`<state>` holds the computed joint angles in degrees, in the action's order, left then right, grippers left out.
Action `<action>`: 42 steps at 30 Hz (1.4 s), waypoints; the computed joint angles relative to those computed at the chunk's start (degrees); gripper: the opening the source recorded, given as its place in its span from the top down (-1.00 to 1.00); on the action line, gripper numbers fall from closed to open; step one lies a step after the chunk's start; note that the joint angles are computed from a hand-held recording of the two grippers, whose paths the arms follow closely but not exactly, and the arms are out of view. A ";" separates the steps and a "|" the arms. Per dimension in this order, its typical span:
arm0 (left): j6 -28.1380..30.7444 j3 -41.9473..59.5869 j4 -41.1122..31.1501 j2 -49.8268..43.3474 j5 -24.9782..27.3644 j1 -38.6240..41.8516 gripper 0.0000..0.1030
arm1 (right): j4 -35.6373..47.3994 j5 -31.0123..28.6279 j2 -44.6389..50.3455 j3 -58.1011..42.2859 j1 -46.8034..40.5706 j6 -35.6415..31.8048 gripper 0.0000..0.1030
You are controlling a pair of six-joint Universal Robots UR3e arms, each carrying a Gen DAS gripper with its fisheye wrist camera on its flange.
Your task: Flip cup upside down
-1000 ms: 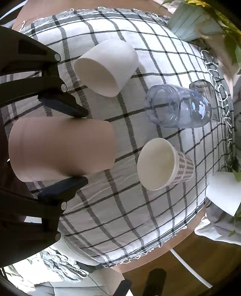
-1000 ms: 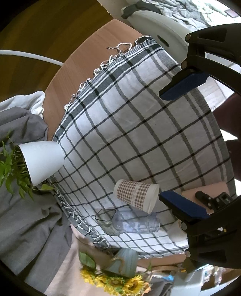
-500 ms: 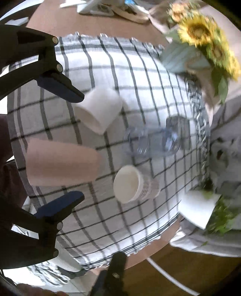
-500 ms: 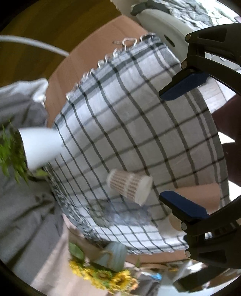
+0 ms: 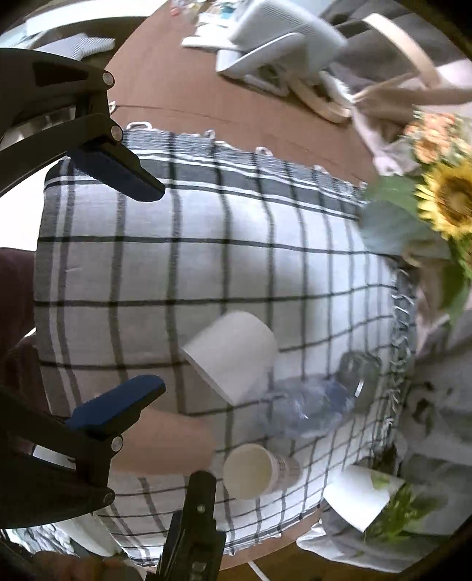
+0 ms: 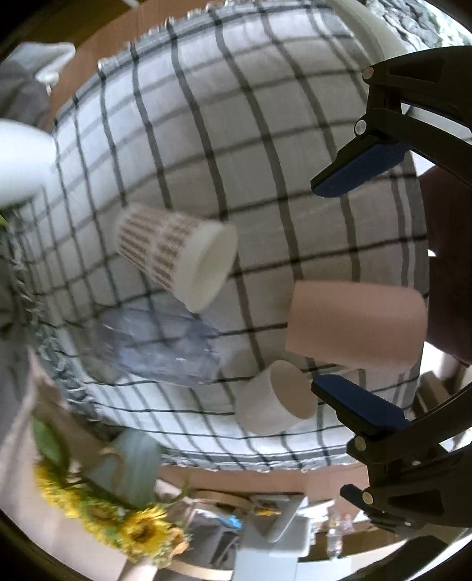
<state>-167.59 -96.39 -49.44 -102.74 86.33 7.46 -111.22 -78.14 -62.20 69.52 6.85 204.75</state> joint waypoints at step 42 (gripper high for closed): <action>-0.75 -2.36 3.44 -1.14 0.30 4.20 -0.89 | 0.97 -16.55 14.44 -21.32 11.48 -5.79 -0.26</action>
